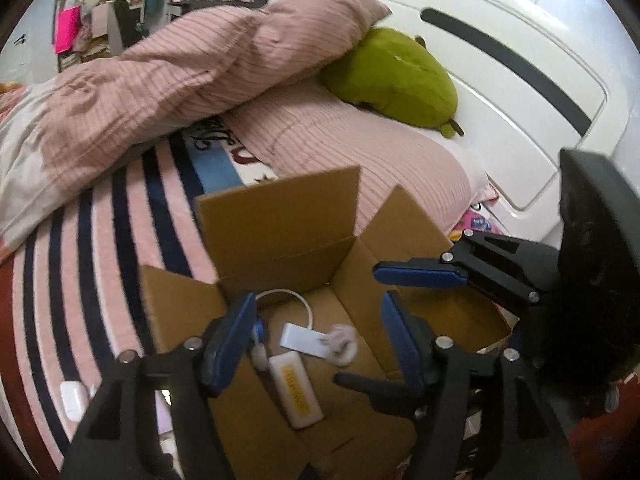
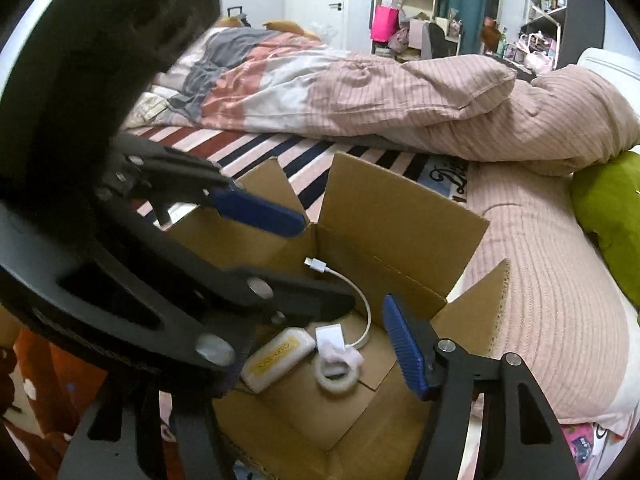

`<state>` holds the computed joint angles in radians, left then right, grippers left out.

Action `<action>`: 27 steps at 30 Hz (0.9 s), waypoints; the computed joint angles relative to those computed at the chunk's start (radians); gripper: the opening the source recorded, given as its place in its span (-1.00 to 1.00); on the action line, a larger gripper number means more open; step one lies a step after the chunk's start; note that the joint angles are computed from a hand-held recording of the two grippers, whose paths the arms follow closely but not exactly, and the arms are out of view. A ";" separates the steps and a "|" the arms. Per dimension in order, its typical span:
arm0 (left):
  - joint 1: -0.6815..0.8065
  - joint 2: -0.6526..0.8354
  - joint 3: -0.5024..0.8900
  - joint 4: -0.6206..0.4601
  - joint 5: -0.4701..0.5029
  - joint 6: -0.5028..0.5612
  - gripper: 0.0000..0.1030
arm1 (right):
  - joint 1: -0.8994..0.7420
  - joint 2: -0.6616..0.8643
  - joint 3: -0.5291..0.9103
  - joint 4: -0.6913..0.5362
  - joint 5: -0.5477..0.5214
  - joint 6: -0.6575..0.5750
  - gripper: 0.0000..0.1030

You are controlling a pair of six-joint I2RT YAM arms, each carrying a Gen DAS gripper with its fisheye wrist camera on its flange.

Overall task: Organize rigid objects
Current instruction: 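Drop the tape roll into the box and open the right gripper, then grasp the white earbud case with the right gripper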

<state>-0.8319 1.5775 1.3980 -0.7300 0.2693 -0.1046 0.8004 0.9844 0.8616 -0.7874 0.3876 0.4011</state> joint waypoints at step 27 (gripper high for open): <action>1.032 -0.295 -0.472 0.033 0.323 0.506 0.32 | 0.213 0.844 0.565 0.281 -0.161 -0.084 0.72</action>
<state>0.2000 1.2821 0.9260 -0.6968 0.5927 0.4017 1.0139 1.8288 1.4264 -0.5060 0.2266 0.3168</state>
